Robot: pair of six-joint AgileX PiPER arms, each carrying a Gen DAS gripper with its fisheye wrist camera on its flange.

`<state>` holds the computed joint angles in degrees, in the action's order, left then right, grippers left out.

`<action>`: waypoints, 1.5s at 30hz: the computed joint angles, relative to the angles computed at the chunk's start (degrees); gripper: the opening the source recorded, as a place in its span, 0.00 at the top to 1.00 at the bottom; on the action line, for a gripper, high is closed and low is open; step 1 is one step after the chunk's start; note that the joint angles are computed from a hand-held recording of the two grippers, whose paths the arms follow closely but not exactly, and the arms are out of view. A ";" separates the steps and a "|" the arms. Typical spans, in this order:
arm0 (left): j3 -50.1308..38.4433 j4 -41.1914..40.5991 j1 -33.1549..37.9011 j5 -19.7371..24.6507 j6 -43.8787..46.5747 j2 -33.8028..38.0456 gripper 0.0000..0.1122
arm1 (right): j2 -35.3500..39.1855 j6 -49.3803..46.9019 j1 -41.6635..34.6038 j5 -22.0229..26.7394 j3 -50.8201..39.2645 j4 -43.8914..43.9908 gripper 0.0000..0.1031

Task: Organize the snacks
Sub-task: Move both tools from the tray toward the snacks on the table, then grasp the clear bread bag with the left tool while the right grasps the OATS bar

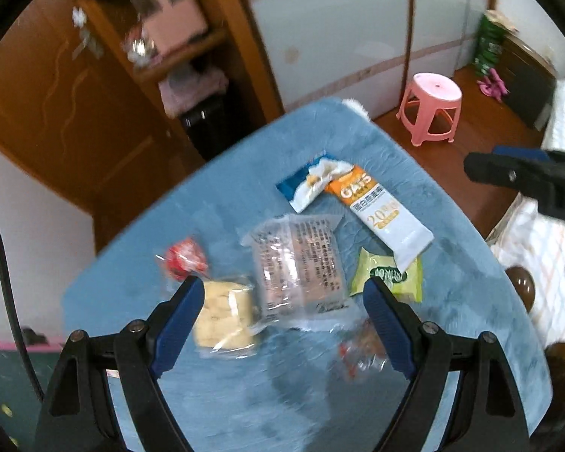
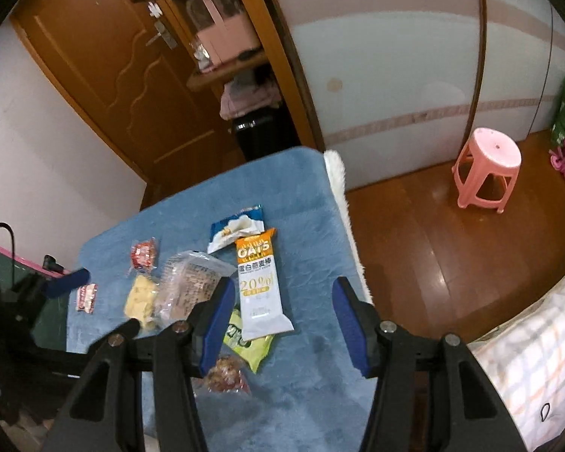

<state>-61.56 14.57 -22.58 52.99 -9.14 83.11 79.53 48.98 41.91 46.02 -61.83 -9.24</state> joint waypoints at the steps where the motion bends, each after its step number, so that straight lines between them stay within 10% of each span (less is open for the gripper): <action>1: 0.44 -0.29 0.23 -1.06 -0.83 1.39 0.24 | 1.42 -0.89 -0.26 -0.25 -0.47 0.53 0.47; 29: 4.16 -9.45 7.11 -13.35 -2.35 16.83 0.28 | 22.75 -8.22 1.66 -1.71 -8.57 5.14 0.59; 39: 8.09 -7.46 6.37 -12.75 -5.49 8.67 0.38 | 15.77 -3.44 4.88 -1.35 -6.14 2.21 0.60; 45: 7.79 -12.47 8.85 -5.17 -1.19 -2.79 0.38 | 9.42 1.31 9.79 3.54 -7.89 -2.33 0.60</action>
